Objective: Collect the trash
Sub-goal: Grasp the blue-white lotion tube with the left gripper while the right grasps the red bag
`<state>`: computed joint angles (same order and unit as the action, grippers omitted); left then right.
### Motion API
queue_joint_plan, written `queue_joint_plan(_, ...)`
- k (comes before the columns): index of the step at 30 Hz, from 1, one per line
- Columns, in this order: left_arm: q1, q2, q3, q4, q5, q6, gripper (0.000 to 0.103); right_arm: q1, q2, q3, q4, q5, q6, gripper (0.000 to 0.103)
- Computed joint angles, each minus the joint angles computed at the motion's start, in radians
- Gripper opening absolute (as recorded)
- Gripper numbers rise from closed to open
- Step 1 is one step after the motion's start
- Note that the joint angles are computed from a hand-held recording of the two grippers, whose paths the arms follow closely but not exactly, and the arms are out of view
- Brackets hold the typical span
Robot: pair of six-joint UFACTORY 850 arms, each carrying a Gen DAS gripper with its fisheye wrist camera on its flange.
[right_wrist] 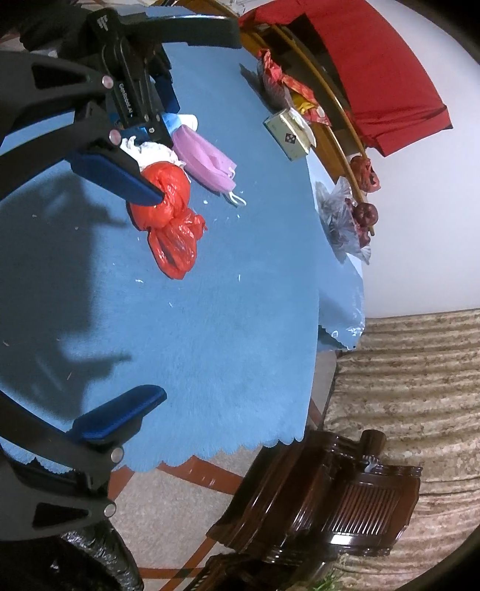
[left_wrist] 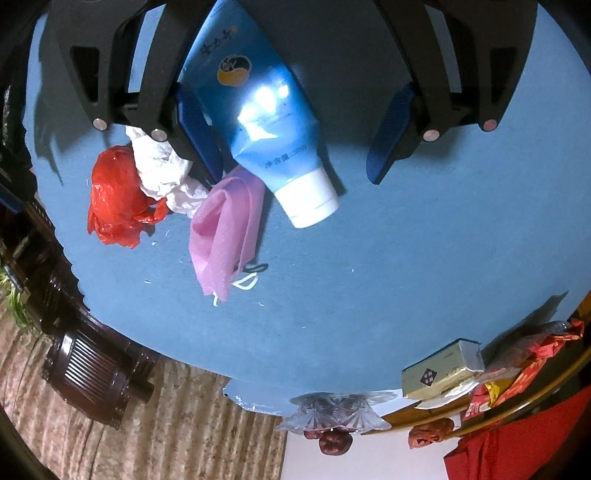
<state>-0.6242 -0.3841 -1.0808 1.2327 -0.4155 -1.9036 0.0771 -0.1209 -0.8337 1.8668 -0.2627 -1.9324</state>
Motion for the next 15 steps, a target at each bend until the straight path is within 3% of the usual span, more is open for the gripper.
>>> queue_joint_plan(1, -0.002, -0.001, -0.001, 0.001, -0.006, -0.002, 0.074, 0.002, -0.002, 0.000, 0.005, -0.001, -0.005, 0.095)
queue_joint_plan(3, -0.005, 0.001, 0.002, 0.016, -0.015, -0.021, 0.056, 0.005, -0.005, -0.002, 0.011, -0.001, -0.010, 0.095)
queue_joint_plan(6, 0.001, 0.016, 0.019, 0.056, 0.011, -0.087, 0.043, 0.009, -0.013, -0.007, 0.014, -0.005, -0.009, 0.095)
queue_joint_plan(9, 0.000, 0.027, 0.031, 0.090, 0.029, -0.121, 0.036, 0.016, -0.021, -0.017, 0.002, -0.007, 0.009, 0.095)
queue_joint_plan(15, -0.006, 0.075, 0.082, 0.164, 0.060, -0.212, 0.034, 0.035, -0.046, -0.040, -0.054, -0.020, 0.068, 0.095)
